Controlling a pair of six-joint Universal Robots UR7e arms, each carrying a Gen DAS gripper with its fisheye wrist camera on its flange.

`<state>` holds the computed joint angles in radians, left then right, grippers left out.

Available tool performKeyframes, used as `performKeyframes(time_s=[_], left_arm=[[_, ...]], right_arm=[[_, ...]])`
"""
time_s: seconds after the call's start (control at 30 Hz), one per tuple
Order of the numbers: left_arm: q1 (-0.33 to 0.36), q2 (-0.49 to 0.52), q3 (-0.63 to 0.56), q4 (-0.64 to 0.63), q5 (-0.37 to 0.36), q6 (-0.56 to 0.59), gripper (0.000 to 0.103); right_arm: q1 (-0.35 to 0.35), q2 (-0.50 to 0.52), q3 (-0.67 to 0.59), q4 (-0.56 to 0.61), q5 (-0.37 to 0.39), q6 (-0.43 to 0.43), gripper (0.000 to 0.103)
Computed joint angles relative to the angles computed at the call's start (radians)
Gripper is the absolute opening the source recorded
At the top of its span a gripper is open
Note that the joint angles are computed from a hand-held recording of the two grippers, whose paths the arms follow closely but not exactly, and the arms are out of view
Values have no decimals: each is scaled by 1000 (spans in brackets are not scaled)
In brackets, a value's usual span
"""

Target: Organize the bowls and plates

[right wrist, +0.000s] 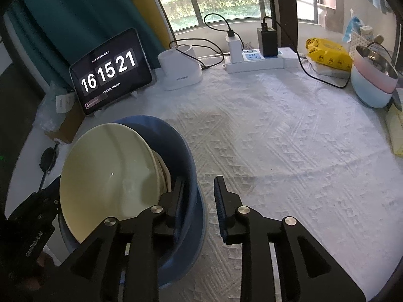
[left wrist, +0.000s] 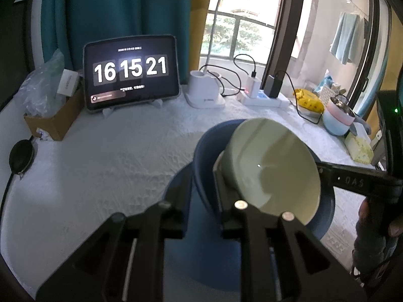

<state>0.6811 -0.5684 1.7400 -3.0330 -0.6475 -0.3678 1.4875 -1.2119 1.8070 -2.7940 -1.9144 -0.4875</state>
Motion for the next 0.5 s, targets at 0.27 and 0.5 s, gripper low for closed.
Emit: performKeyframes(time_s=[0.27,0.5], left_arm=[[-16,-6,16,12,16,-25,19],[-34,-12,37,13,44,-62,20]], right_arm=[[3,-25,27,-14,1,-25,30],[1,-56,57,-31,12,-46,32]])
